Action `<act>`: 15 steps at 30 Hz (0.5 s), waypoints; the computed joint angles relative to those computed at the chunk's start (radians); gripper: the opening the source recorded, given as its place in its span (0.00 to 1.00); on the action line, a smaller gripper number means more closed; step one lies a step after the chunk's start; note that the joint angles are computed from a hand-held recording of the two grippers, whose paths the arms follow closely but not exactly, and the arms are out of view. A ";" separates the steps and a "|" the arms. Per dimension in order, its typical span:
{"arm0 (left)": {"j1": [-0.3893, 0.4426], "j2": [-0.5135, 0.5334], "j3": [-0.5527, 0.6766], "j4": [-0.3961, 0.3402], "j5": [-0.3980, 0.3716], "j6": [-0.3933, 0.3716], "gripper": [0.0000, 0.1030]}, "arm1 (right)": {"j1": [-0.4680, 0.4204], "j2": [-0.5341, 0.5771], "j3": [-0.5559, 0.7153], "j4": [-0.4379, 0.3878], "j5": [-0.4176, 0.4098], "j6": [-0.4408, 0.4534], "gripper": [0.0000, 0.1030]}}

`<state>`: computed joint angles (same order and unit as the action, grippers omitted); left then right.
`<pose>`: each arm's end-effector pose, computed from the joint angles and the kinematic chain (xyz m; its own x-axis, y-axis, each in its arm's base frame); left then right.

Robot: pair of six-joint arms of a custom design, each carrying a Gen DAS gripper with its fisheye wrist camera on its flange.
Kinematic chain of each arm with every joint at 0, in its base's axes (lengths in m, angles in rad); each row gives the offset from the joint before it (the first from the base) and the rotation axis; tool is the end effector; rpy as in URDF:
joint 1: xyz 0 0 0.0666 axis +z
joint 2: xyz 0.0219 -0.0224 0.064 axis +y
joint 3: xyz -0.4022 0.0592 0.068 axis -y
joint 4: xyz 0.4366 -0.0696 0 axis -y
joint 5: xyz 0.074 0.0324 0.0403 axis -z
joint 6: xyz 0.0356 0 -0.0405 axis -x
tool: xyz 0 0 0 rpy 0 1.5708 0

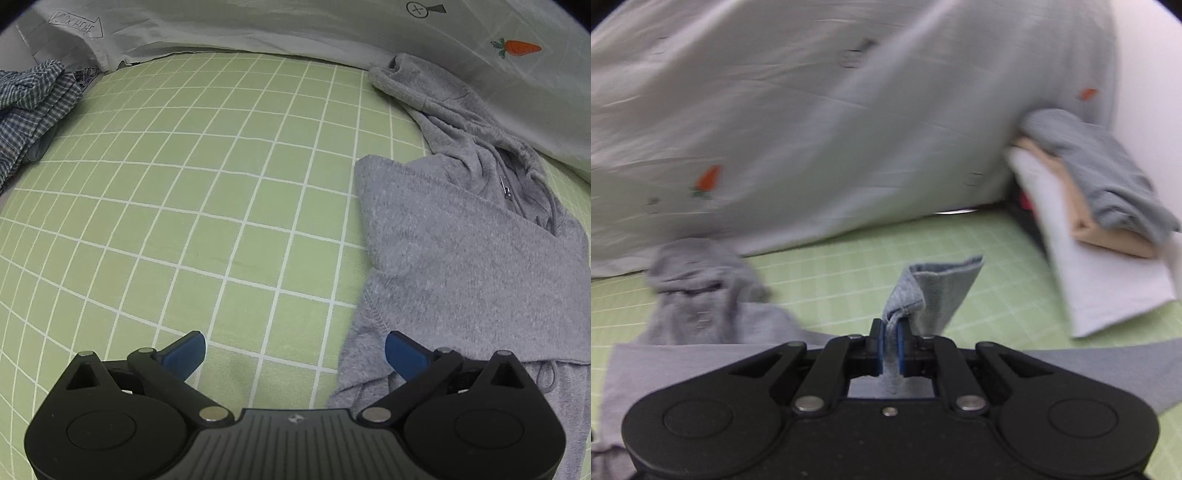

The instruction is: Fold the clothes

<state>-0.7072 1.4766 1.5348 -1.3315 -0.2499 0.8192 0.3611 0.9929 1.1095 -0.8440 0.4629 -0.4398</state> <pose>0.4002 -0.3310 0.4590 -0.9159 -0.1484 -0.3729 -0.1388 0.9889 -0.0527 0.3535 0.1161 0.4849 -0.5646 0.1940 -0.8022 0.2611 0.9640 0.0493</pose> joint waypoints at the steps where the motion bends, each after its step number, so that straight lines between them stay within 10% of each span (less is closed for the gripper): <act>1: 0.000 -0.010 -0.006 0.007 -0.003 0.002 0.99 | 0.024 0.010 0.008 0.010 -0.029 -0.004 0.07; 5: -0.007 -0.074 -0.037 0.019 -0.050 0.026 0.99 | 0.121 0.047 0.034 -0.018 -0.090 -0.002 0.18; 12: -0.070 -0.152 -0.060 -0.019 -0.133 0.099 0.99 | 0.227 -0.048 -0.022 -0.079 -0.040 -0.037 0.98; 15: -0.111 -0.146 -0.047 -0.034 -0.160 0.122 0.99 | 0.214 -0.100 -0.050 -0.135 -0.030 -0.062 1.00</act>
<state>-0.8186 1.3307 1.4882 -1.3653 -0.4101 0.9409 0.5750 0.8927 1.0597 -0.9785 0.4331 -0.5018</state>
